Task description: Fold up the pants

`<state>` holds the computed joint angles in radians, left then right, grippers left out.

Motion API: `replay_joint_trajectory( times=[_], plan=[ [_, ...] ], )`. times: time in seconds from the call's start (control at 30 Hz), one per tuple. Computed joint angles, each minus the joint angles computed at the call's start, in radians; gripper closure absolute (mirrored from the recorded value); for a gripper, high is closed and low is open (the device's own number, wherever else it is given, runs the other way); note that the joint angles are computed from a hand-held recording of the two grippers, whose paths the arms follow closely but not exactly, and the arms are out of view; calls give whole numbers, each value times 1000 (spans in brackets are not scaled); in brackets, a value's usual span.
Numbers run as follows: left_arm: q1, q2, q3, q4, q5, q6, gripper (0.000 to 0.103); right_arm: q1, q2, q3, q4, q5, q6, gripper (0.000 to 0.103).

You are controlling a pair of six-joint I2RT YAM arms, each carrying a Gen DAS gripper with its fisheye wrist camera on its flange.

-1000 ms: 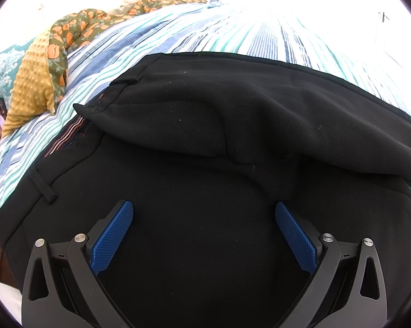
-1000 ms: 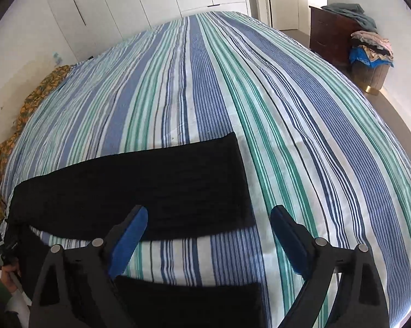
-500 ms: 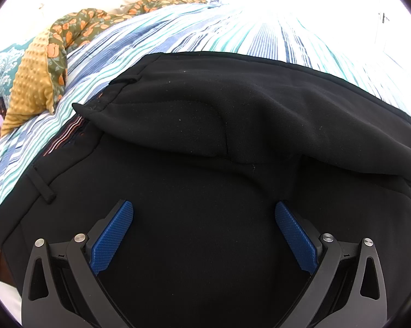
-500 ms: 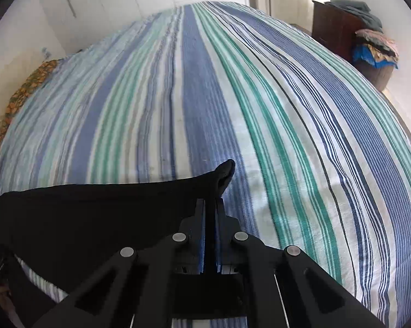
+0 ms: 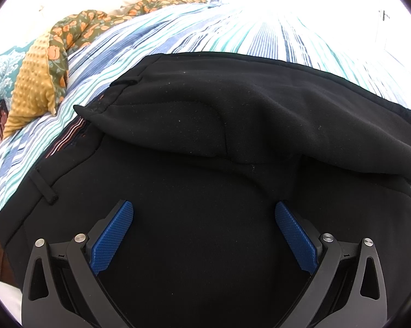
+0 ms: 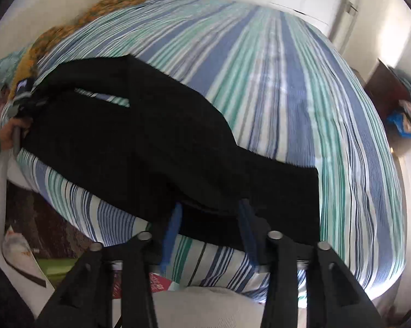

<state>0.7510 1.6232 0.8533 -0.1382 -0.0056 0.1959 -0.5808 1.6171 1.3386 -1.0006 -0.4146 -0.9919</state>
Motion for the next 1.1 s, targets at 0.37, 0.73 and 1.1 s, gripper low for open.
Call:
replay_joint_trajectory(
  times=[0.37,0.73,1.1],
  plan=[
    [2,1,-1,2,1,2,1,226,-227,-378,81,-491,747,28],
    [0,-3,-10,12,-4,2,1,216,-300,-608,606,-268,1229,23],
    [11,-1,-7,10,21,-3,1,102,-255,-604,744,-260,1422,23]
  ],
)
